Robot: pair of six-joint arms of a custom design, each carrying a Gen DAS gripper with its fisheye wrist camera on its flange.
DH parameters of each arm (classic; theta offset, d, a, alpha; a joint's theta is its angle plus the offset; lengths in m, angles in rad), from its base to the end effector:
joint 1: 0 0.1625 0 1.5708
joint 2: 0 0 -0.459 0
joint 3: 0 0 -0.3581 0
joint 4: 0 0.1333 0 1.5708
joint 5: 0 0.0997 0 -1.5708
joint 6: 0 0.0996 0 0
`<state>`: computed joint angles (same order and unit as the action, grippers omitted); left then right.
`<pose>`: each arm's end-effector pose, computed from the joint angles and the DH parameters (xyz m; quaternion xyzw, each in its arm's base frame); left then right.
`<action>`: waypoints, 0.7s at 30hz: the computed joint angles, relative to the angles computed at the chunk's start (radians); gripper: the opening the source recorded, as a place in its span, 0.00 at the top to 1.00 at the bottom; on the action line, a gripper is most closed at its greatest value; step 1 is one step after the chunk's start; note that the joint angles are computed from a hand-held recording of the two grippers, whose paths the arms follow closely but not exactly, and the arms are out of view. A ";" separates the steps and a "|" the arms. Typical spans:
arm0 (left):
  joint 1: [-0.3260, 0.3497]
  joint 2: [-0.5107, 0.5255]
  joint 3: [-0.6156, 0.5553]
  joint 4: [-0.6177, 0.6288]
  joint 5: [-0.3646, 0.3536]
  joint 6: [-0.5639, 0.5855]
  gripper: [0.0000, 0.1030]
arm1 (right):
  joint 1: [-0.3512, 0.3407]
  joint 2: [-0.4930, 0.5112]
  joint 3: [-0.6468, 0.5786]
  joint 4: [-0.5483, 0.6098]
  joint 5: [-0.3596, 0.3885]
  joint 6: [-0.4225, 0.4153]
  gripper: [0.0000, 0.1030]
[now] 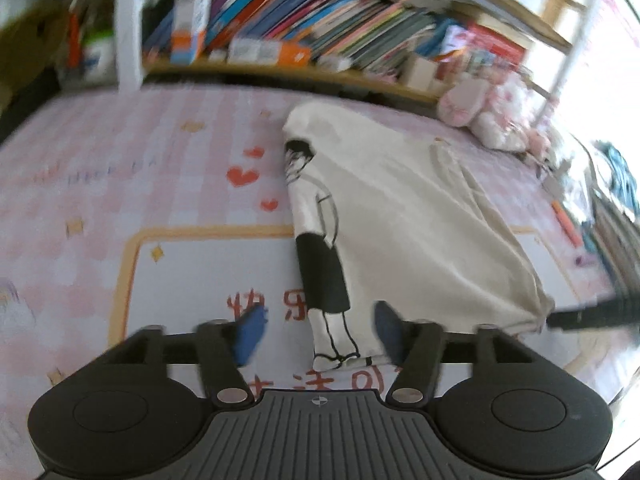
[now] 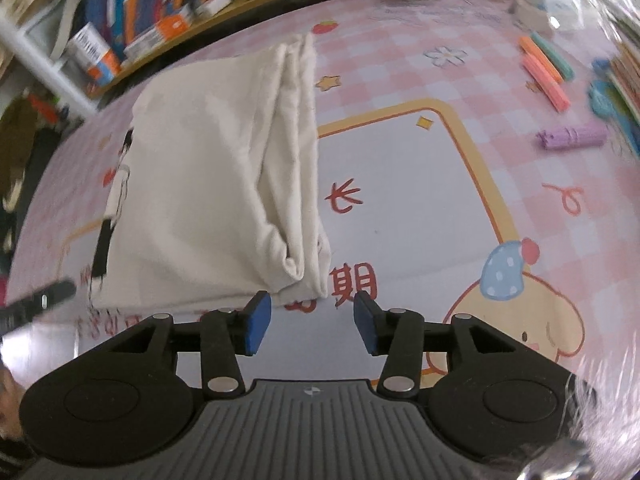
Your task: Fold clothes
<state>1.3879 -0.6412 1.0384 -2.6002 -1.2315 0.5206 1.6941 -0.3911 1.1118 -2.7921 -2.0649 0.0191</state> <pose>0.0120 -0.8503 0.2817 0.2735 0.8975 -0.2751 0.2097 0.1866 -0.8061 0.0721 -0.0116 -0.9413 0.2564 0.2192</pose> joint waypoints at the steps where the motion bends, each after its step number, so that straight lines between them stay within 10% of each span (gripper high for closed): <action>1: -0.003 -0.005 0.021 -0.034 -0.003 0.045 0.29 | -0.003 -0.001 -0.002 0.000 0.007 0.022 0.58; 10: -0.032 -0.013 0.145 -0.169 0.023 0.379 0.23 | -0.001 0.028 -0.055 0.016 -0.028 0.136 0.62; 21: -0.037 -0.025 0.189 -0.180 -0.018 0.413 0.11 | 0.024 0.063 -0.097 0.057 -0.089 0.085 0.68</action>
<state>1.3513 -0.6661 1.2275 -2.7801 -1.2497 0.9334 1.7177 -0.3285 1.0149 -2.7354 -2.1544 0.1043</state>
